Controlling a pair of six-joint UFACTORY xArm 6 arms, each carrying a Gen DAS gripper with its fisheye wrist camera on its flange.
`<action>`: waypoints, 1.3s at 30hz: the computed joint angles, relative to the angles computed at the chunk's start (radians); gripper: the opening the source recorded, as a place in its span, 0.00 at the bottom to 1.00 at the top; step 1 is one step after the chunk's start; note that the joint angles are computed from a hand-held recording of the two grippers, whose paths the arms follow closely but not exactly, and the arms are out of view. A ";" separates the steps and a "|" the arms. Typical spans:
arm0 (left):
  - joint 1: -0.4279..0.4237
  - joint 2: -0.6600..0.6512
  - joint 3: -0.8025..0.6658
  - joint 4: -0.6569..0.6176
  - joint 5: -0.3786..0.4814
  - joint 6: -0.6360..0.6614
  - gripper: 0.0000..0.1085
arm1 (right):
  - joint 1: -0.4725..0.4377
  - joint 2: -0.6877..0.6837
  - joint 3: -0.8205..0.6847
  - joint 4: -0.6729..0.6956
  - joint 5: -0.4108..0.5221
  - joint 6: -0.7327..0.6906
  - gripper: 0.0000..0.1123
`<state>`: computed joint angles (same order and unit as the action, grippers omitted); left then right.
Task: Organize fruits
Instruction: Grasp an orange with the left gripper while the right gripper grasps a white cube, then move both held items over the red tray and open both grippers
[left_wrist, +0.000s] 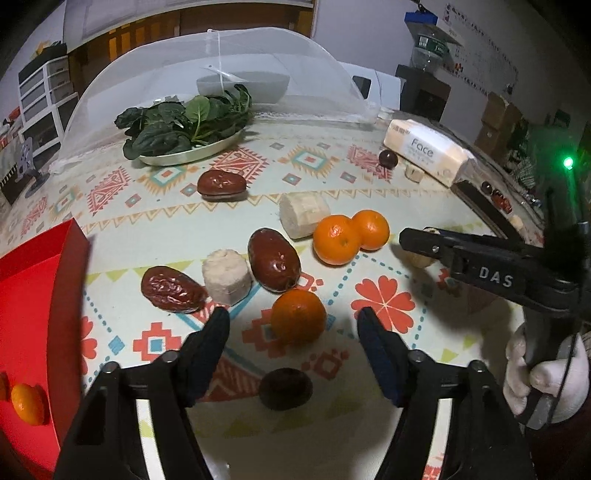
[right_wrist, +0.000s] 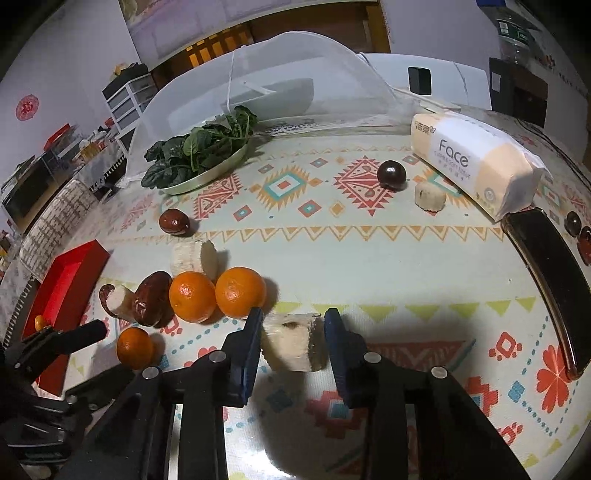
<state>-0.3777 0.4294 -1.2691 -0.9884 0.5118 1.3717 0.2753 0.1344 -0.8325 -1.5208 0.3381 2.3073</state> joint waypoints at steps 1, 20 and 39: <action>-0.006 0.007 -0.004 0.018 -0.010 -0.020 0.55 | -0.001 0.000 0.000 -0.004 -0.003 0.004 0.32; 0.115 -0.049 -0.003 -0.135 0.052 0.002 0.28 | 0.063 -0.091 0.043 0.009 0.068 0.006 0.28; 0.392 0.011 -0.102 -0.200 0.139 -0.044 0.28 | 0.188 0.272 -0.502 0.280 -0.150 -0.462 0.28</action>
<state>0.0140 0.4403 -1.3715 -1.1879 0.6506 1.3275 0.4631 0.4062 -1.3340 -1.2406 0.1878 1.8448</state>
